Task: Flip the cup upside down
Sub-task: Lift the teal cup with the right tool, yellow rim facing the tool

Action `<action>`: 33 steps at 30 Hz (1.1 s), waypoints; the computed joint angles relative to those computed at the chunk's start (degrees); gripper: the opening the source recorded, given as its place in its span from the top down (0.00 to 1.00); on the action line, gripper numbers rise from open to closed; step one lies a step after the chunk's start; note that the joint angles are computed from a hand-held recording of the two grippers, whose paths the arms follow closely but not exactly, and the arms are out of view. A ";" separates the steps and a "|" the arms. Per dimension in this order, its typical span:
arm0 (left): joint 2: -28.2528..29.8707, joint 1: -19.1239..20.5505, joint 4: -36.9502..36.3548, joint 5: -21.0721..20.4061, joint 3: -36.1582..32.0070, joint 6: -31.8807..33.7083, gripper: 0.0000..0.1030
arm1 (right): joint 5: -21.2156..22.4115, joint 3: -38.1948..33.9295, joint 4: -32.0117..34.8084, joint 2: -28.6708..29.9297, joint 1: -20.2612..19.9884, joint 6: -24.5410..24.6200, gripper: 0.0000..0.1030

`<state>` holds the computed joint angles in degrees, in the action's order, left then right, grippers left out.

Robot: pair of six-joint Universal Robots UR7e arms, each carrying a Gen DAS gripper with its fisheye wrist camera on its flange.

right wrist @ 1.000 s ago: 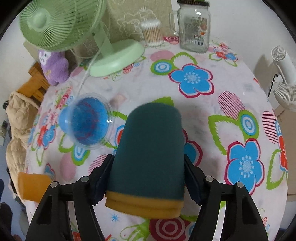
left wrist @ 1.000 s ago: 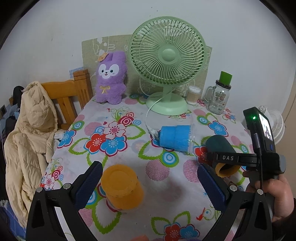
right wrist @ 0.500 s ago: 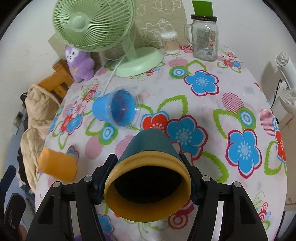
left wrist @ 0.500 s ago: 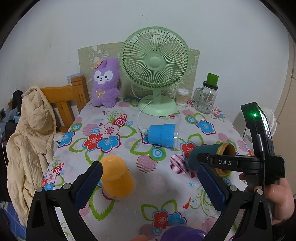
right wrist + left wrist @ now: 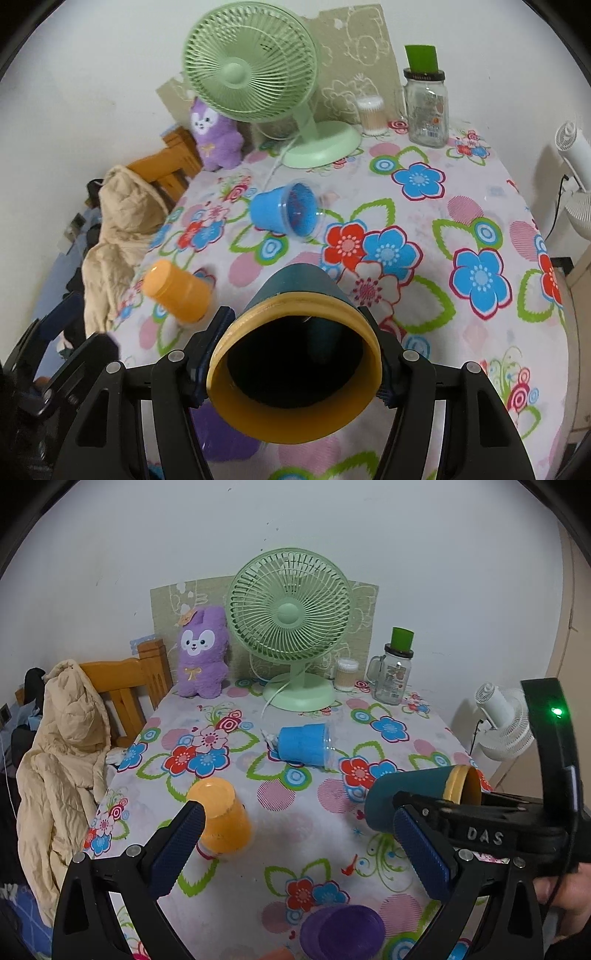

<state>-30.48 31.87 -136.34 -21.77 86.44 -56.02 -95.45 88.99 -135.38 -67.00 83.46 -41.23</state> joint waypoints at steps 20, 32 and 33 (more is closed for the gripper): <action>2.49 -2.43 1.49 -2.45 -1.60 -2.06 0.00 | 2.76 5.74 1.92 -4.77 -5.19 -2.37 0.39; 2.33 -2.70 2.10 -2.15 -1.55 -2.89 0.00 | 11.10 2.10 8.98 -3.09 -8.13 1.36 0.38; 2.31 -2.74 2.33 -2.13 -1.46 -3.19 0.00 | 10.99 2.44 8.35 -3.38 -8.35 0.92 0.38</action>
<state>-28.17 29.14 -134.01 -23.90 84.98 -59.21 -84.46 91.43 -127.02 -70.38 75.11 -40.31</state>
